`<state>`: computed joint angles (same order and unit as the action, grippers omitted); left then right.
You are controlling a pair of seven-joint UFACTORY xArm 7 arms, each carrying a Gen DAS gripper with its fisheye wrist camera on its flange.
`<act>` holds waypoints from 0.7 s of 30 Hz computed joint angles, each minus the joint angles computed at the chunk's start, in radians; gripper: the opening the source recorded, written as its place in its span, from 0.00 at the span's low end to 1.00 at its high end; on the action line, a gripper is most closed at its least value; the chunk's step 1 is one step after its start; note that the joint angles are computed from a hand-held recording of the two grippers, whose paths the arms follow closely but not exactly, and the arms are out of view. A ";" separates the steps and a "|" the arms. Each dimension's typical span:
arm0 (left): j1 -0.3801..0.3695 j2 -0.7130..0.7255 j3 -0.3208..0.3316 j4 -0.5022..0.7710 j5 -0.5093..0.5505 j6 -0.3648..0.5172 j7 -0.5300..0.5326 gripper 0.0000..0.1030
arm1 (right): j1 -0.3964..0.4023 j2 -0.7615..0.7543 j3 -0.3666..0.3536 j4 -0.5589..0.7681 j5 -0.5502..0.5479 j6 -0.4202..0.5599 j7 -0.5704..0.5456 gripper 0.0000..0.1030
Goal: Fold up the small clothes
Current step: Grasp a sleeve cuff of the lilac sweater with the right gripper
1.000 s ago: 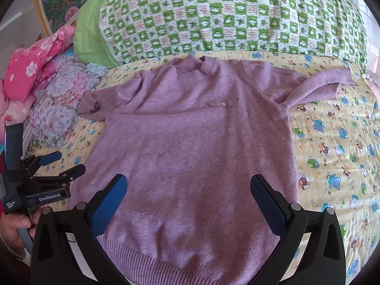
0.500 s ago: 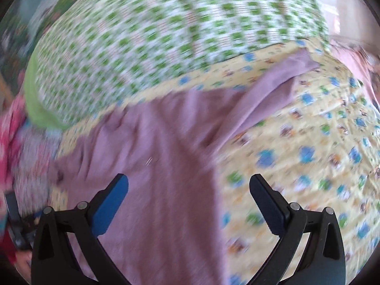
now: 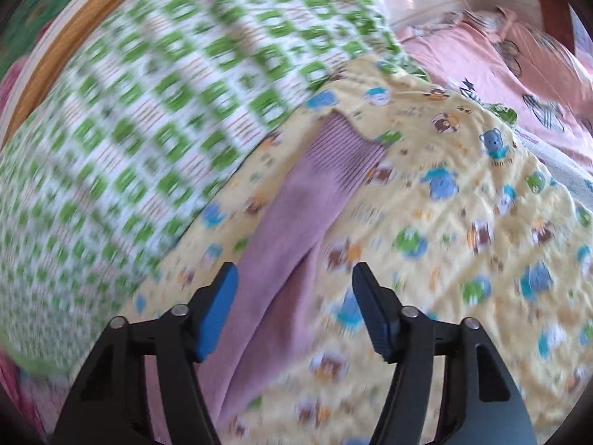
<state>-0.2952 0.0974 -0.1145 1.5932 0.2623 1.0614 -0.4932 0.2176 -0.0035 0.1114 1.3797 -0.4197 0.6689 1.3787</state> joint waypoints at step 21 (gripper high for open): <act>0.023 0.080 0.032 0.009 -0.111 -0.040 0.062 0.87 | 0.156 0.265 0.115 0.439 0.270 -0.218 -0.488 0.07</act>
